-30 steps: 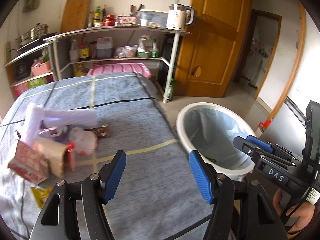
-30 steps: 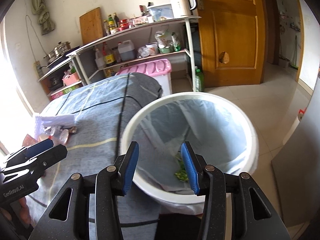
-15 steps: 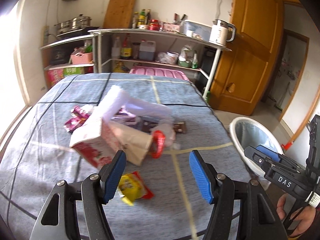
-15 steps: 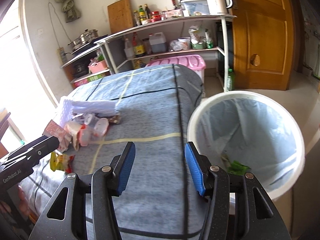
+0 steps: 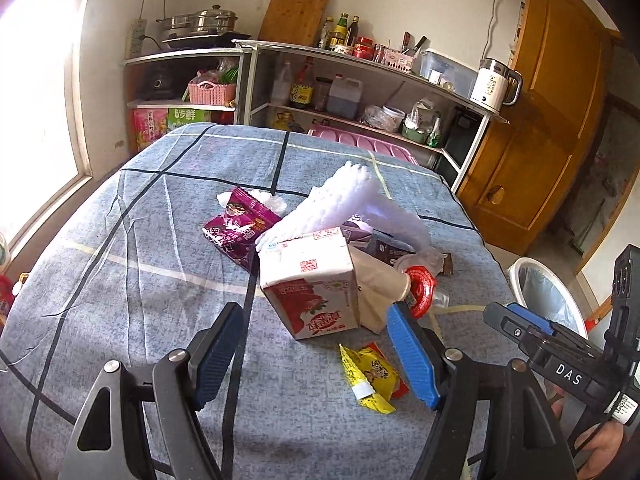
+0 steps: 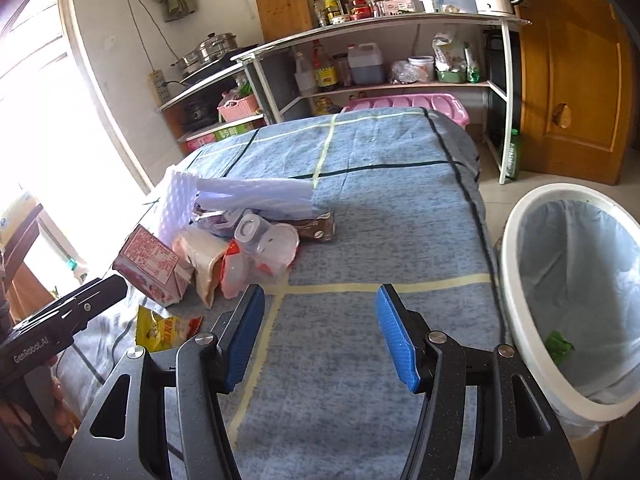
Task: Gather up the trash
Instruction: 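Move both tools back over the table toward the remaining trash, then grasp the clear plastic cup with the right tool while the left grasps the juice carton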
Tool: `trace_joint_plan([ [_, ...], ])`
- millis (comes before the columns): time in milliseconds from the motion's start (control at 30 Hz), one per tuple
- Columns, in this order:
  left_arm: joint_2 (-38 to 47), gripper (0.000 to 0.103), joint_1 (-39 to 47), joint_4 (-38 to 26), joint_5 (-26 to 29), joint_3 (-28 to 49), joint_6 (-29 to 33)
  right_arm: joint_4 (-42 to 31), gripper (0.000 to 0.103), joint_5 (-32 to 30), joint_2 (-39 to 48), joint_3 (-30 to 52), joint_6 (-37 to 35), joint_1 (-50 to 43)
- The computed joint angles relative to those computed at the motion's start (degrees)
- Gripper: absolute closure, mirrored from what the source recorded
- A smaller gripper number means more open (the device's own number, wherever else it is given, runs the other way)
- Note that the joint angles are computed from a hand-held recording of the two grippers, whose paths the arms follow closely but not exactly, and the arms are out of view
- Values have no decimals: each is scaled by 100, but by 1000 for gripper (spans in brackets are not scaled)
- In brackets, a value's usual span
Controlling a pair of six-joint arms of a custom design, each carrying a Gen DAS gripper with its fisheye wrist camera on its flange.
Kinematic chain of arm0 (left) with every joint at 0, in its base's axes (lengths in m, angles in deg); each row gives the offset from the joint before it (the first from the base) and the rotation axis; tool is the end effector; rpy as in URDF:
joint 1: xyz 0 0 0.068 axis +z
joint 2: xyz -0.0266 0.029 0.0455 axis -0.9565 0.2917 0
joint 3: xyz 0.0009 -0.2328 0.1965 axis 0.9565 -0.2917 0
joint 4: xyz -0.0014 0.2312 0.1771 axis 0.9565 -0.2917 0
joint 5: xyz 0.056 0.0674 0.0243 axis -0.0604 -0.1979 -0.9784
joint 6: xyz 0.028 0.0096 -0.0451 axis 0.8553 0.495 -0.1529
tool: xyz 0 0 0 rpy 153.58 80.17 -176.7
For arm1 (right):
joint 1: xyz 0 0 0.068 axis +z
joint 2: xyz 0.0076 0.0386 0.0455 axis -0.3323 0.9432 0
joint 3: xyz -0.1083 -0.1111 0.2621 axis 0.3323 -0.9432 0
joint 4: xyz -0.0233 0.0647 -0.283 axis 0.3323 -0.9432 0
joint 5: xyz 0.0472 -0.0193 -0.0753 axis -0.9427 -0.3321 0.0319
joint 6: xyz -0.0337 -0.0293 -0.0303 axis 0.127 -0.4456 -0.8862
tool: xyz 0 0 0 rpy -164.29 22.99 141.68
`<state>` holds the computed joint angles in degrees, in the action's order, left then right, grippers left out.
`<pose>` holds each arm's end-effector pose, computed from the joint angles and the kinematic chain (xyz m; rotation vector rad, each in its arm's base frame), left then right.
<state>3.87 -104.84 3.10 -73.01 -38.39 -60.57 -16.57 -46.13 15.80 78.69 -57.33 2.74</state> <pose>0.1451 -0.0686 0.2257 -0.5440 2.2394 -0.0378 0.2595 0.1179 0.1972 -0.5334 2.3342 0.6024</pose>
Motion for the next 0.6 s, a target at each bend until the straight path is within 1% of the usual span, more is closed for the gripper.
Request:
trace_joint_plan([
  [100, -41, 29, 353, 173, 249, -77, 265, 90, 42, 71, 170, 85, 61, 258],
  [200, -111, 29, 773, 427, 599, -156, 458, 206, 37, 51, 340, 170, 80, 440],
  [333, 4, 28, 1082, 627, 832, -119, 722, 265, 36, 108, 563, 307, 101, 686],
  [400, 85, 28, 1226, 762, 1044, -118, 804, 266, 36, 248, 664, 367, 109, 798],
  [600, 426, 28, 1462, 1047, 1233, -103, 939, 178, 36, 449, 989, 607, 197, 925],
])
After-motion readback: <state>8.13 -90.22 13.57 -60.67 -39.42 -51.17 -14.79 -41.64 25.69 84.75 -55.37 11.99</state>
